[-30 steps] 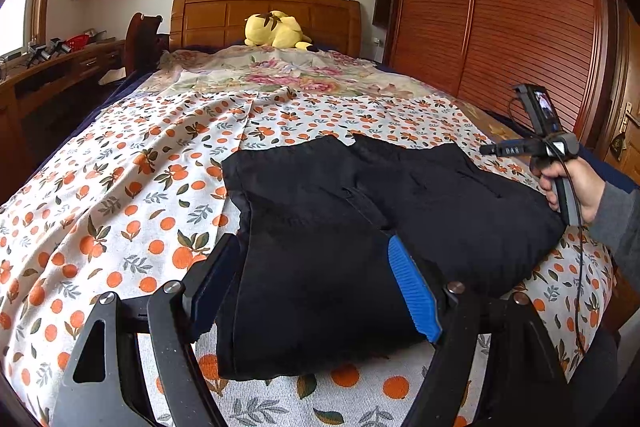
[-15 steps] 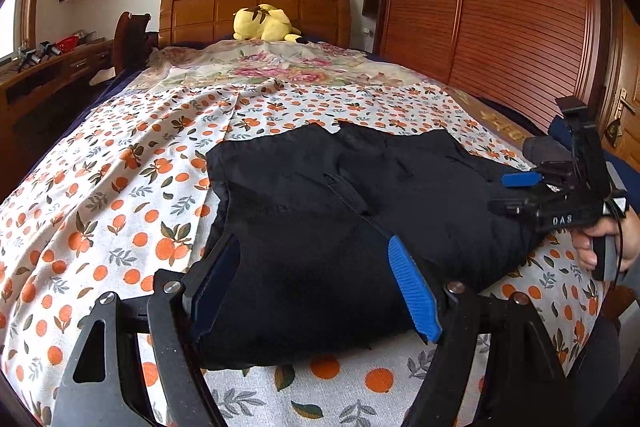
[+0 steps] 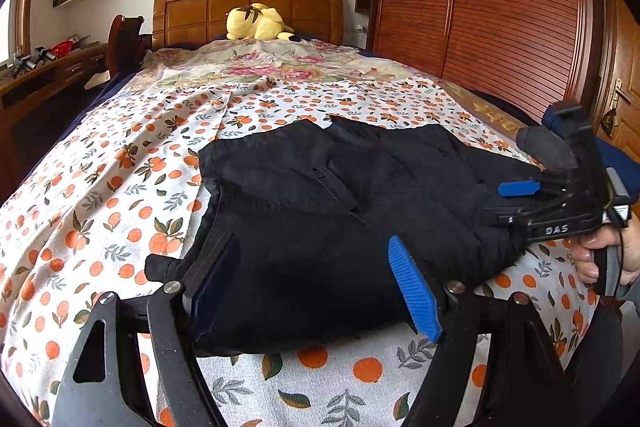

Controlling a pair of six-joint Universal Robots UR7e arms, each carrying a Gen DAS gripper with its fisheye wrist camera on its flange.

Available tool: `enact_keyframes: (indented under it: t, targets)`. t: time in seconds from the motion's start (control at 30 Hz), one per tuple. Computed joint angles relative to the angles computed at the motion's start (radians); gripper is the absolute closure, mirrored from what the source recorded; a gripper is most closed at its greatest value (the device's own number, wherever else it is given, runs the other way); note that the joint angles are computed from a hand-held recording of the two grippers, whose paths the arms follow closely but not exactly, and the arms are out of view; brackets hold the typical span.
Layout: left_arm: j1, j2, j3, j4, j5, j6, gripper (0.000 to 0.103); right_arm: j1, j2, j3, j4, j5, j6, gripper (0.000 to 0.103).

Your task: Fold large clothes

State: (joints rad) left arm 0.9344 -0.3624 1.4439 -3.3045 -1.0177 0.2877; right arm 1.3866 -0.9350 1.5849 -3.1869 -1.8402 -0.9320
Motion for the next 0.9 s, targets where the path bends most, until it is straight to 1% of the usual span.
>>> enact_keyframes:
  t: [0.1,0.23,0.3,0.43,0.47,0.53,0.63,0.73,0.9]
  targets:
    - [0.001,-0.006,0.01,-0.009,0.002,-0.004,0.026,0.004,-0.015,0.042,-0.013,0.039,-0.01,0.03]
    - [0.004,-0.014,0.022,-0.018,0.005,-0.01,0.026,0.008,-0.007,0.043,0.013,0.073,-0.015,0.03]
    - [0.005,-0.018,0.027,-0.02,0.008,-0.013,0.026,0.011,0.003,0.037,0.022,0.066,-0.023,0.03]
    - [0.008,-0.02,0.031,-0.023,0.015,-0.013,0.026,0.01,0.044,-0.005,0.063,0.01,-0.032,0.03]
    - [0.008,-0.021,0.031,-0.024,0.017,-0.014,0.026,0.007,0.051,-0.016,0.076,0.007,-0.031,0.03]
    - [0.01,-0.023,0.034,-0.027,0.019,-0.013,0.026,0.0,0.062,-0.021,0.058,0.015,-0.045,0.029]
    - [0.013,-0.023,0.035,-0.029,0.03,-0.008,0.026,0.003,0.067,-0.002,0.015,0.007,-0.067,0.028]
    - [0.014,-0.017,0.03,-0.024,0.094,0.0,0.026,0.005,0.056,0.008,0.017,0.005,-0.057,0.028]
    - [0.031,-0.034,0.045,0.0,0.099,-0.037,0.026,-0.004,0.01,0.081,-0.085,0.009,-0.076,0.028]
